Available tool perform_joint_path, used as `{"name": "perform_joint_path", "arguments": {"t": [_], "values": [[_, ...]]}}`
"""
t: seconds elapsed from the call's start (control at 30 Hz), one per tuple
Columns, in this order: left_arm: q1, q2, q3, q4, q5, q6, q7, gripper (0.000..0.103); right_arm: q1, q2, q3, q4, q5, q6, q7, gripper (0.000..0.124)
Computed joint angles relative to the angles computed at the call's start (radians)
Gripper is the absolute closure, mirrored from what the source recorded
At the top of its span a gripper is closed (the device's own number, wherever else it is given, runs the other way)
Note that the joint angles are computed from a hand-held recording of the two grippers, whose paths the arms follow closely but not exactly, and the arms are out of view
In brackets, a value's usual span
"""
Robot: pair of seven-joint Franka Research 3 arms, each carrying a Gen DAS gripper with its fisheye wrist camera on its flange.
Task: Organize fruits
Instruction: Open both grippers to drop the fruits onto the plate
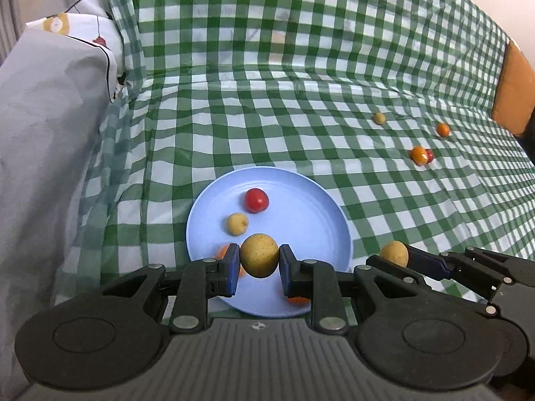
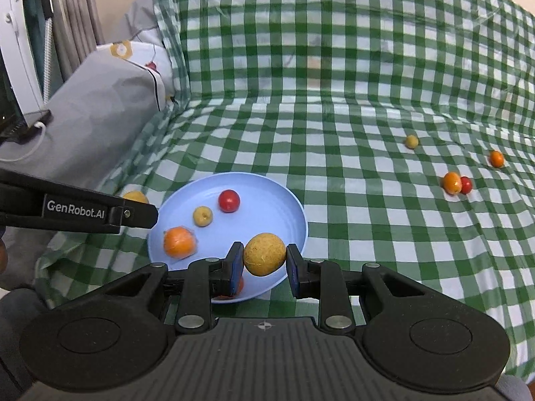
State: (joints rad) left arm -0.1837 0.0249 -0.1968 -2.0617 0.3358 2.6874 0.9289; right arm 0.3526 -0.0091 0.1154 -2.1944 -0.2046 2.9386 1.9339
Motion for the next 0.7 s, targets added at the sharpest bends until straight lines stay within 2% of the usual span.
{"name": "perform_joint_path", "arguments": {"t": [0.17, 0.43, 0.47, 0.53, 0.57, 0.6, 0.63, 0.67, 0.7], "values": [[0.005, 0.070, 0.008, 0.045, 0.011, 0.004, 0.002, 0.076, 0.017, 0.074, -0.018, 0.051, -0.022, -0.006, 0.000, 0.095], [0.000, 0.148, 0.021, 0.099, 0.042, 0.000, 0.011, 0.076, 0.052, 0.149, -0.052, 0.101, 0.014, -0.004, -0.064, 0.095], [-0.004, 0.159, 0.028, 0.104, 0.064, 0.011, -0.003, 0.073, 0.058, 0.166, -0.057, 0.113, 0.014, 0.000, -0.072, 0.095], [-0.001, 0.180, 0.027, 0.124, 0.066, 0.008, 0.023, 0.045, 0.080, 0.190, -0.084, 0.130, -0.020, 0.015, -0.069, 0.095], [-0.003, 0.181, 0.031, 0.125, 0.078, 0.017, 0.017, 0.017, 0.091, 0.201, -0.099, 0.137, -0.040, 0.028, -0.067, 0.093], [-0.011, 0.171, 0.044, 0.115, 0.113, 0.031, -0.012, 0.002, 0.090, 0.198, -0.099, 0.132, -0.034, 0.034, -0.087, 0.082], [-0.026, 0.151, 0.064, 0.095, 0.181, 0.056, -0.073, 0.000, 0.097, 0.197, -0.108, 0.135, -0.043, 0.029, -0.092, 0.069], [-0.036, 0.125, 0.082, 0.069, 0.259, 0.085, -0.137, 0.000, 0.115, 0.188, -0.133, 0.131, -0.076, 0.028, -0.061, 0.063], [-0.032, 0.110, 0.079, 0.057, 0.283, 0.089, -0.147, 0.000, 0.128, 0.173, -0.152, 0.120, -0.111, 0.024, -0.026, 0.051]]}}
